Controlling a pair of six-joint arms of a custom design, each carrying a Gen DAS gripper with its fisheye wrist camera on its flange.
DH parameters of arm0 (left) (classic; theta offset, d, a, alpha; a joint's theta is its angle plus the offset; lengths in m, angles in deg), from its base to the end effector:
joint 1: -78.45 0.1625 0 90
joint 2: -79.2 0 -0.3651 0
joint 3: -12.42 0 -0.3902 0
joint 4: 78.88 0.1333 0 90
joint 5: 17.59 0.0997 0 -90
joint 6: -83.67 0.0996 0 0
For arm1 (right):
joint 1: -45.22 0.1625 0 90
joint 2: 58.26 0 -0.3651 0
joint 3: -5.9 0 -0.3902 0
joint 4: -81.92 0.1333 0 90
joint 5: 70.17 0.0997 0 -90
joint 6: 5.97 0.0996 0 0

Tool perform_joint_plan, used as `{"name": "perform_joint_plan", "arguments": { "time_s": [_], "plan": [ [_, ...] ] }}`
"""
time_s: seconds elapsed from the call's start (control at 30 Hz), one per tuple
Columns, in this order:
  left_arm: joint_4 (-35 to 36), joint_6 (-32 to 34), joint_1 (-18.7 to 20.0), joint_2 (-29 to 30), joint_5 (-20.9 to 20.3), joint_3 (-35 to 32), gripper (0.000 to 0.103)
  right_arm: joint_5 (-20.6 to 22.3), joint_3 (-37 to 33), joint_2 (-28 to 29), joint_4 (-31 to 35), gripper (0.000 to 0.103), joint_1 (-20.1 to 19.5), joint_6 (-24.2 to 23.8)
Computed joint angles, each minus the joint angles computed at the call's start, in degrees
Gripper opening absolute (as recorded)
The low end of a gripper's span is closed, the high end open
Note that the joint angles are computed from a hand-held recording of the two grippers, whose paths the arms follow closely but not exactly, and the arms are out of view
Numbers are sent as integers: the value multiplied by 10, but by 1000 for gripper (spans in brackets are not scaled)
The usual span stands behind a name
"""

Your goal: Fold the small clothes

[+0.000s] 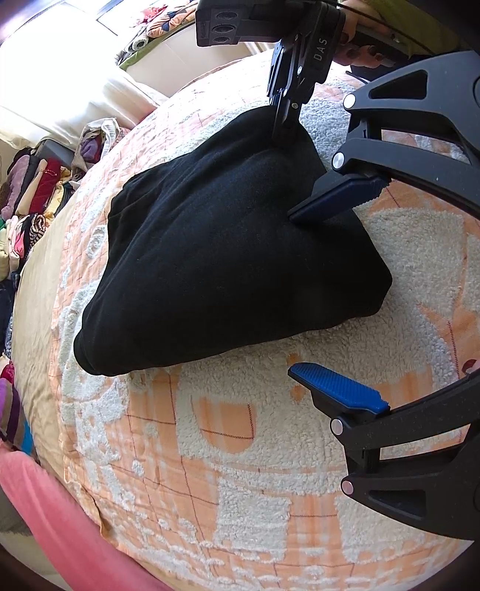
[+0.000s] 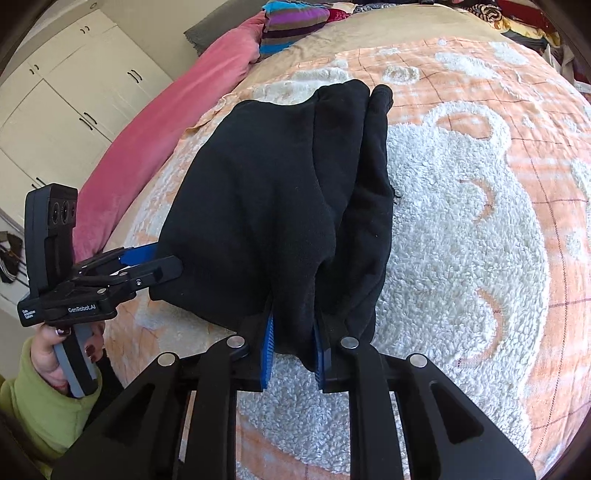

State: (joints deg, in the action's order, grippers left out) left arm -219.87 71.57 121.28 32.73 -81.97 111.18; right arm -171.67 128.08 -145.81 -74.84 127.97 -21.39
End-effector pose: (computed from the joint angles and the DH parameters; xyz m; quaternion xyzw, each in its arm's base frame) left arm -0.3112 -0.5289 0.0265 0.2962 0.9290 -0.1000 0.1982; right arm 0.0528 -0.4836 0.2759 0.0405 -0.9557 0.2510 0.1485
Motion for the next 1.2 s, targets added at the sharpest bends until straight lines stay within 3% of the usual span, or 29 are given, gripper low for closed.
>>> {"name": "perform_joint_plan", "arguments": {
  "time_s": [0.3, 0.5, 0.77, 0.87, 1.0, 1.13, 1.2],
  "plan": [
    [5, 0, -3, -6, 3, 1, 70, -2, 13, -19, -8, 24, 11, 8],
    [5, 0, -6, -12, 3, 1, 69, -16, 22, -39, -16, 39, 18, 6],
    [-36, -8, -11, -34, 14, 10, 68, -21, 30, -65, -41, 39, 21, 9],
    [-49, -21, -10, -30, 14, 3, 52, -30, 24, -64, -65, 39, 32, 1],
    [-57, -12, -11, -7, 14, -17, 50, -52, 0, -43, -89, 40, 50, -12],
    [-2, -18, -4, 32, 20, -47, 49, -69, -32, -9, -104, 40, 62, -15],
    [-19, -12, -7, 39, 38, -34, 49, -74, -50, 11, -106, 40, 64, -15]
  ]
}}
